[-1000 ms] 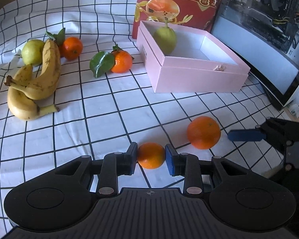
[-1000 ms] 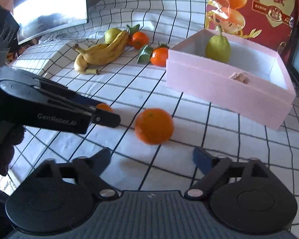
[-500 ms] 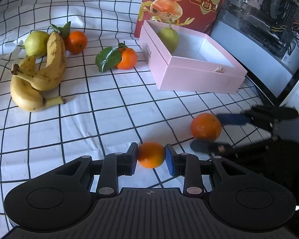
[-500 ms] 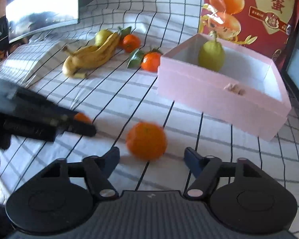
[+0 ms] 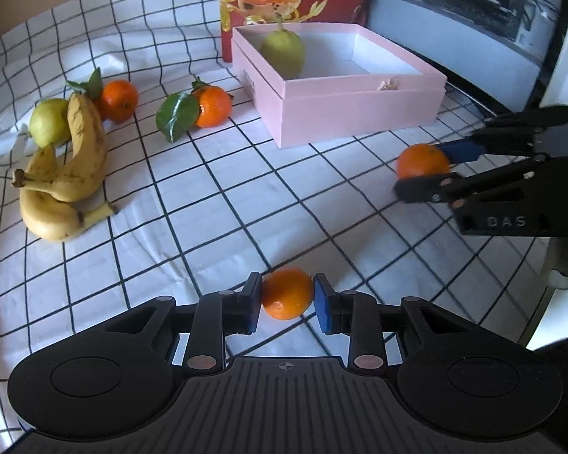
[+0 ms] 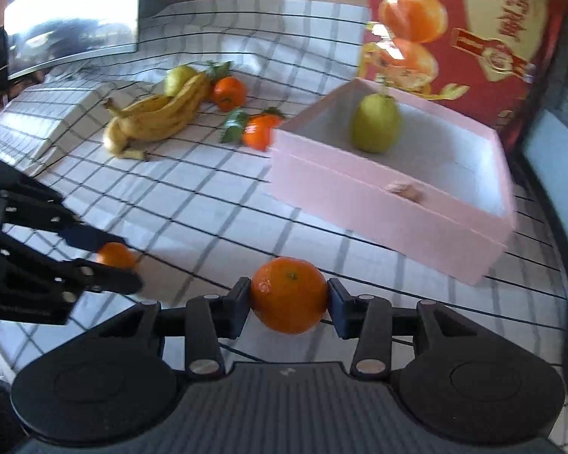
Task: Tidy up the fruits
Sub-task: 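Carry the mandarin with the right tool over the pink box, then open the right tool to drop the mandarin into the box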
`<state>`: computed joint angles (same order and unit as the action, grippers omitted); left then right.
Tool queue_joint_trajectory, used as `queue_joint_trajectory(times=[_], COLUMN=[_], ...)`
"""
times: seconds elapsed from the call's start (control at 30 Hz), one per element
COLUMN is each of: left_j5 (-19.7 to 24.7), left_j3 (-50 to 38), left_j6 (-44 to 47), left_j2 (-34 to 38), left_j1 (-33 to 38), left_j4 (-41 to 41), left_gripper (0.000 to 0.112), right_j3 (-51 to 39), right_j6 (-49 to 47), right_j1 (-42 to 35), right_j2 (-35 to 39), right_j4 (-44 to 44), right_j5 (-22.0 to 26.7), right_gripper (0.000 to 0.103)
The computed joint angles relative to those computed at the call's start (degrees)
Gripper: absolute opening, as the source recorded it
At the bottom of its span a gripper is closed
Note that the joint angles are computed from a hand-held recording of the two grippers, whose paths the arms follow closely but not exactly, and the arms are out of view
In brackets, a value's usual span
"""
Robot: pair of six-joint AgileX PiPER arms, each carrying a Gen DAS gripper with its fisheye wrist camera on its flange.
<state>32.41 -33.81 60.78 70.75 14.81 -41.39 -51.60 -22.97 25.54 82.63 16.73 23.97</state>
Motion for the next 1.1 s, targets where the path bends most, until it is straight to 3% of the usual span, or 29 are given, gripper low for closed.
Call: queue_joint_trajectory(times=[0.17,0.37,0.5,0.63,0.8,0.93,1.1], left_j5=[8.93,1.58,2.58,1.78,2.6,6.64,8.62], left_j3=[-11.89,-27.17,-34.93,-31.28,-27.32,-19.54,-11.56], left_j6=[5.95,6.29,-5.3,-0.59,-1.62,-0.29,1.89], left_j2=[3.38,12.29,20.76,19.34,18.25,15.66,12.51], left_j1=[3.14,-6.1,-8.76,-7.88,-6.08,-2.11,2.21], left_j4=[-14.89,-23.59,-17.6,-25.02,-21.36,-20.94,-19.62], left_gripper=[0.033,0.034,0.034,0.034,0.034,0.034,0.034], right_j3=[-2.43,-8.2,-9.55,-8.64,-9.28,-12.71,-23.7], right_j6=[-2.87,-2.45,2.04,1.86,6.46,5.45,4.44], right_j1=[-5.33,-10.07,-10.67,-11.22,-11.02,-10.33,-8.59], right_j2=[-1.82,-2.97,-2.5,-2.49,0.11,4.1,14.35], right_j4=[1.5,2.41,-1.96,-1.59,-4.76,-2.69,2.21], right_j5=[0.63,-0.95,-2.12,-2.49,-2.45,-1.98,3.87], right_gripper=[0.043,0.043,0.043,0.043,0.043,0.043,0.043])
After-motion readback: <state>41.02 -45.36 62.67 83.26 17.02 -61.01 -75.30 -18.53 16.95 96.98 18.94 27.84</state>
